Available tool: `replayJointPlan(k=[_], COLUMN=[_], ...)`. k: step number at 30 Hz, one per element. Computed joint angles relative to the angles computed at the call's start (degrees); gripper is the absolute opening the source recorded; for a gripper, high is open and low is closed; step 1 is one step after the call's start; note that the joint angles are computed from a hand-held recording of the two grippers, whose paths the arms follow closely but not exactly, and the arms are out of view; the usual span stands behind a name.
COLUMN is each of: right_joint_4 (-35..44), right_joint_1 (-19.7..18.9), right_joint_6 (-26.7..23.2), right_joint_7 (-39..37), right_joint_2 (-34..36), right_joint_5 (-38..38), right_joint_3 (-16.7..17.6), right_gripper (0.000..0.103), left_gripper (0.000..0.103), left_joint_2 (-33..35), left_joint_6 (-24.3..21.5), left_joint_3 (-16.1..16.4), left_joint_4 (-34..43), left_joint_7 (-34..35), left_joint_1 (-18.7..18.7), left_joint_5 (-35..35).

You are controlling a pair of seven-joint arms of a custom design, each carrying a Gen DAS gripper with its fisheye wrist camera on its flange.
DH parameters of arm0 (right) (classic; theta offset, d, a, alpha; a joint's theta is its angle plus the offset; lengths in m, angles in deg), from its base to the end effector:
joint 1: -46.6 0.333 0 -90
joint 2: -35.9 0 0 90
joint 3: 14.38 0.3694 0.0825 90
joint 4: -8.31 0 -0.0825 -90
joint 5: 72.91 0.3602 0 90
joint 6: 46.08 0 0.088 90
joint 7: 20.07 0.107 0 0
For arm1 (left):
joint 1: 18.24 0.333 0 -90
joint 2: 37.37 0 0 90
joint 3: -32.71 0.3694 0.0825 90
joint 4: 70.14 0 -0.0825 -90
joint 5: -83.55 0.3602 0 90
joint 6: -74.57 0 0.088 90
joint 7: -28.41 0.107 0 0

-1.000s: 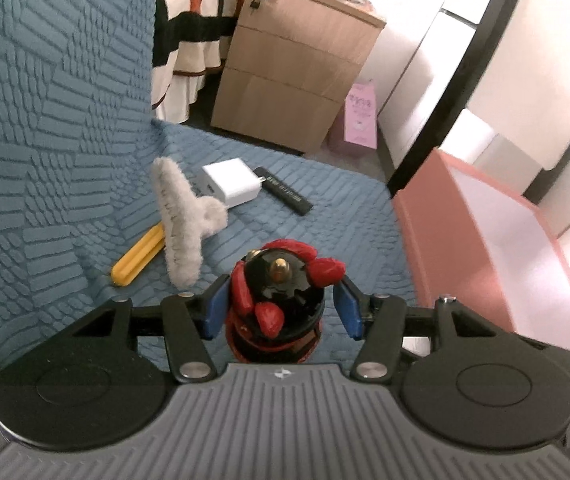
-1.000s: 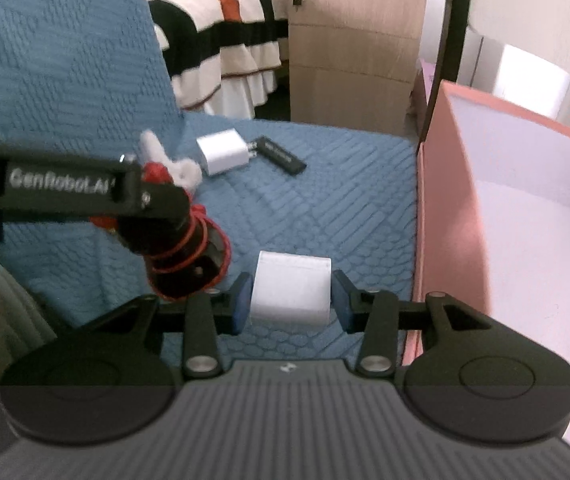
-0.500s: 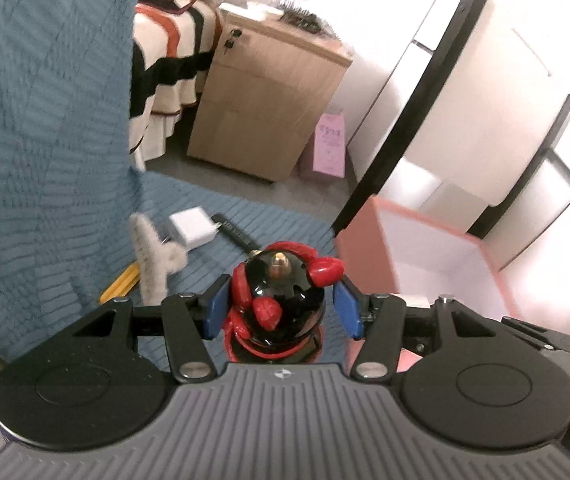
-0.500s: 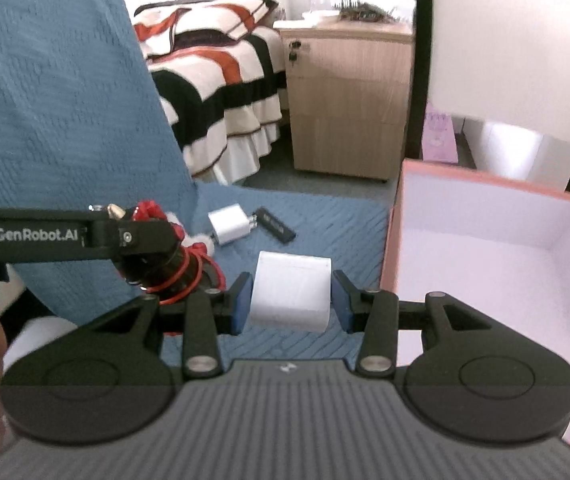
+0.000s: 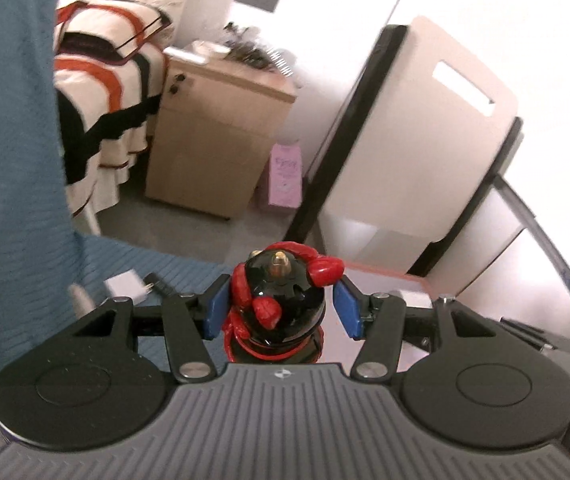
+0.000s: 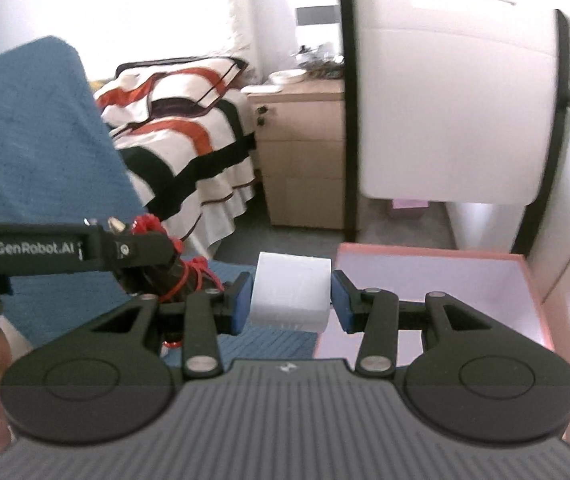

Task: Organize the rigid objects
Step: 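Carry the red figurine and white charger over the pink box with both tools, then lower and release the red figurine into the pink box while the right tool releases the charger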

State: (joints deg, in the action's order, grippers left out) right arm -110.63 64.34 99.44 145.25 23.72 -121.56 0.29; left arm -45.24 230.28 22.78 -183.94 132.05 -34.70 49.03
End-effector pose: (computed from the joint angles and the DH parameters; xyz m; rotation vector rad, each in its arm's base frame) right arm 0.4166 0.2919 0.6500 -1.4793 1.7710 -0.7960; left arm 0.4874 -0.2272 0.6820 -1.6088 2.1100 -1.3381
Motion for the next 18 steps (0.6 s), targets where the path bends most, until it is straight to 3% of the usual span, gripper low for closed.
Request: replayJointPlan(k=[9, 18], right_joint_4=[-6.63, -15.4], right_joint_1=[-3.47, -7.27], right_joint_6=[-0.7, 1.64], right_joint_7=[0.06, -2.12], right_joint_2=[-6.16, -11.13], right_joint_5=[1.76, 7.24], right_joint_3=[-0.59, -1.44], right_gripper=[0.046, 0.046], left_gripper=[0.061, 0.061], left_joint_2=[4.73, 10.72], left_joint_6=[0.8, 1.74], left_joint_3=[-3.46, -7.26], left_joint_4=[4.36, 4.79], left_joint_7=[0.0, -4.27], left_joint_1=[-2.92, -4.88], left_joint_5=[-1.5, 4.8])
